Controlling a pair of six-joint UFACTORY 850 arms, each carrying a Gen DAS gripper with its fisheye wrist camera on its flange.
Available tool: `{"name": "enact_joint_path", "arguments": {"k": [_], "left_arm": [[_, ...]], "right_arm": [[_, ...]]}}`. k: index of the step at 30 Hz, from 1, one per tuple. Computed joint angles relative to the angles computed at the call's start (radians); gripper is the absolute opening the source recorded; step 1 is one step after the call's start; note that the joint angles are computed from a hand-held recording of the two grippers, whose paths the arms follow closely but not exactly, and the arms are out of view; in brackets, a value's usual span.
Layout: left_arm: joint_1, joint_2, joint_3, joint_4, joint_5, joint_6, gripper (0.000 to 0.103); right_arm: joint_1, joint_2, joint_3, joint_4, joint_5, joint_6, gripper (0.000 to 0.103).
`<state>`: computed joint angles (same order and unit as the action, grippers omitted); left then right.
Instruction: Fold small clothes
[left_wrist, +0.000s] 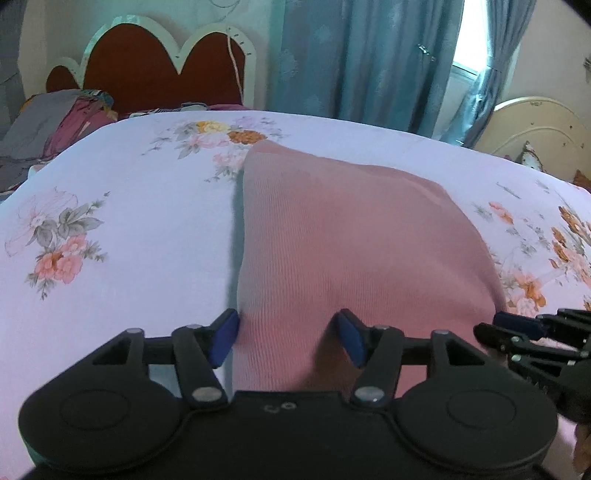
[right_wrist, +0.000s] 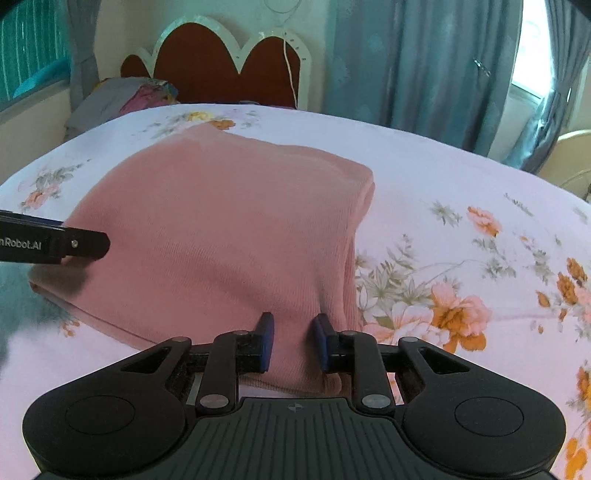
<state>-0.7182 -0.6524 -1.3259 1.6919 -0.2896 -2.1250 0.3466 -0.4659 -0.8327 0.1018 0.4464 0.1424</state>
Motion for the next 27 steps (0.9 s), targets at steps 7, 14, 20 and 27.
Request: {"name": "enact_joint_path", "arguments": {"k": [7,14,20,27], "left_arm": [[-0.027,0.003,-0.022,-0.253,-0.056,0.203,0.098],[-0.073,0.058,-0.006,-0.555,-0.168,0.341,0.103],[-0.175,0.177,0.098,-0.457,-0.355,0.240,0.103],[-0.330,0.385,0.241,-0.427,-0.462,0.176,0.103]], "right_arm": [[-0.038,0.039,0.003,-0.206,-0.042,0.227,0.024],[-0.049,0.196,0.144,-0.196,0.021,0.297,0.087],[-0.081,0.400,0.288,-0.410,-0.010,0.513,0.087],[-0.083,0.786,0.476,-0.655,-0.134,0.790,0.087]]}}
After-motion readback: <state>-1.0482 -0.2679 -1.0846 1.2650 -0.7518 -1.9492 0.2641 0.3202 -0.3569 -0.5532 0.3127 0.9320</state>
